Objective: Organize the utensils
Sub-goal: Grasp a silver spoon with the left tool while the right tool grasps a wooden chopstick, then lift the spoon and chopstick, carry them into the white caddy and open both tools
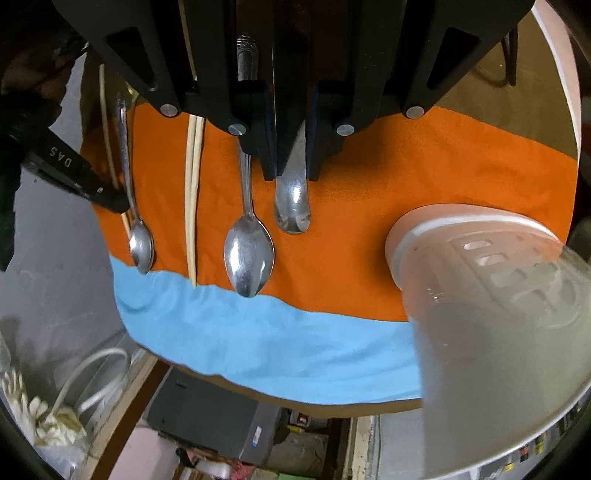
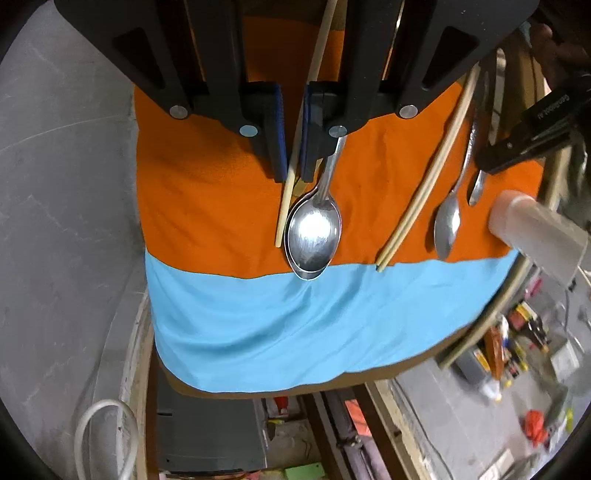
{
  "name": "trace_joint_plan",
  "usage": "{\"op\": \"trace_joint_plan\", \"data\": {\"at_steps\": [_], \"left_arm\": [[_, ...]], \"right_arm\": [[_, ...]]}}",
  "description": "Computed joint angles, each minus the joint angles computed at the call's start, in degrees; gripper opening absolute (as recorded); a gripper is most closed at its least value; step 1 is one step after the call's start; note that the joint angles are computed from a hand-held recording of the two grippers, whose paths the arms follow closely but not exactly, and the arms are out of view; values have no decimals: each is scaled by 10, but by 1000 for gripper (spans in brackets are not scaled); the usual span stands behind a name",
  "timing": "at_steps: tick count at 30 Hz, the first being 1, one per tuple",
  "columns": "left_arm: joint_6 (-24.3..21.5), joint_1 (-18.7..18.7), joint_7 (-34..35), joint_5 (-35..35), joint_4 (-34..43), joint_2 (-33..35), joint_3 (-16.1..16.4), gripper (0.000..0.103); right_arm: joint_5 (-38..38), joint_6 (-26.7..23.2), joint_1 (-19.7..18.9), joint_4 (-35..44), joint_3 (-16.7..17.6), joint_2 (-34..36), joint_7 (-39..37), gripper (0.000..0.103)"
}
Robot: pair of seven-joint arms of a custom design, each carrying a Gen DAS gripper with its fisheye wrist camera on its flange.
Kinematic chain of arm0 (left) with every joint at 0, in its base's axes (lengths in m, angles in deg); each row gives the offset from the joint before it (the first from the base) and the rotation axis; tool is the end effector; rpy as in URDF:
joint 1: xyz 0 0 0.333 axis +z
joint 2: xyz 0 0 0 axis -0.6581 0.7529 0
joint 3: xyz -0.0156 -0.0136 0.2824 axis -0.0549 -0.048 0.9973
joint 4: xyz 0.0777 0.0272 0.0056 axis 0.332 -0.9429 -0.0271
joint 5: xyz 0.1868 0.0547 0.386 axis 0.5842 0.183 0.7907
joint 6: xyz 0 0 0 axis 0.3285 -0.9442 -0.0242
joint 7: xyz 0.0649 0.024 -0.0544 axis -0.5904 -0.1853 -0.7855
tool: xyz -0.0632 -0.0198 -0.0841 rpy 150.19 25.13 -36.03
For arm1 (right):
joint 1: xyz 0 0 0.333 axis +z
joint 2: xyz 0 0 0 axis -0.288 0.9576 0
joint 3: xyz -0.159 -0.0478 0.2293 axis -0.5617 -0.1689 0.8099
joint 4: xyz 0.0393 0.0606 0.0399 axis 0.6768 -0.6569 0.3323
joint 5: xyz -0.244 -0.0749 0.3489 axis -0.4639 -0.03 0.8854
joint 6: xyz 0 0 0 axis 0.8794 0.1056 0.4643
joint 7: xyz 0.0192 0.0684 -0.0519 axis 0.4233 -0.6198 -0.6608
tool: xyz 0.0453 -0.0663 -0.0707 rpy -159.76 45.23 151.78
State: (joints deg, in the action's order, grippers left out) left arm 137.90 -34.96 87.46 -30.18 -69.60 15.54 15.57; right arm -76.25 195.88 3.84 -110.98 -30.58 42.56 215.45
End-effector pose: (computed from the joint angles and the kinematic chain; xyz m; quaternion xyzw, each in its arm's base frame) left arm 0.6518 -0.0024 0.3564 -0.5131 0.8226 -0.2423 0.0362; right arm 0.5601 0.2741 0.3484 -0.5503 0.7885 -0.1455 0.2330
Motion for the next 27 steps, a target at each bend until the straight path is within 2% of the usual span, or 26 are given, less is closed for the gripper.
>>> {"op": "trace_joint_plan", "data": {"at_steps": [3,6,11,13,16,20,25,27], "left_arm": [[-9,-2,-12,16,11,8,2,13],[-4,-1,-2,11,6,5,0,12],[-13,16,46,-53,-8,-11,-4,12],[-8,22,82,-93,-24,-28,-4,11],[-13,28,138,-162,-45,-53,1,11],[-11,24,193,-226,-72,-83,11,11],[-17,20,270,-311,-94,-116,29,11],[-17,17,288,-334,-98,-123,34,11]], "right_arm": [[10,-16,1,10,2,5,-2,7],[15,0,0,4,-1,4,10,6],[-23,36,5,-17,-6,-7,69,4],[-71,52,11,-34,-9,-24,129,3],[-181,69,13,-52,-7,-50,242,3],[-267,69,8,-51,11,-63,325,3],[-449,58,7,-34,28,-76,485,3],[-496,48,8,-22,33,-76,519,3]]}}
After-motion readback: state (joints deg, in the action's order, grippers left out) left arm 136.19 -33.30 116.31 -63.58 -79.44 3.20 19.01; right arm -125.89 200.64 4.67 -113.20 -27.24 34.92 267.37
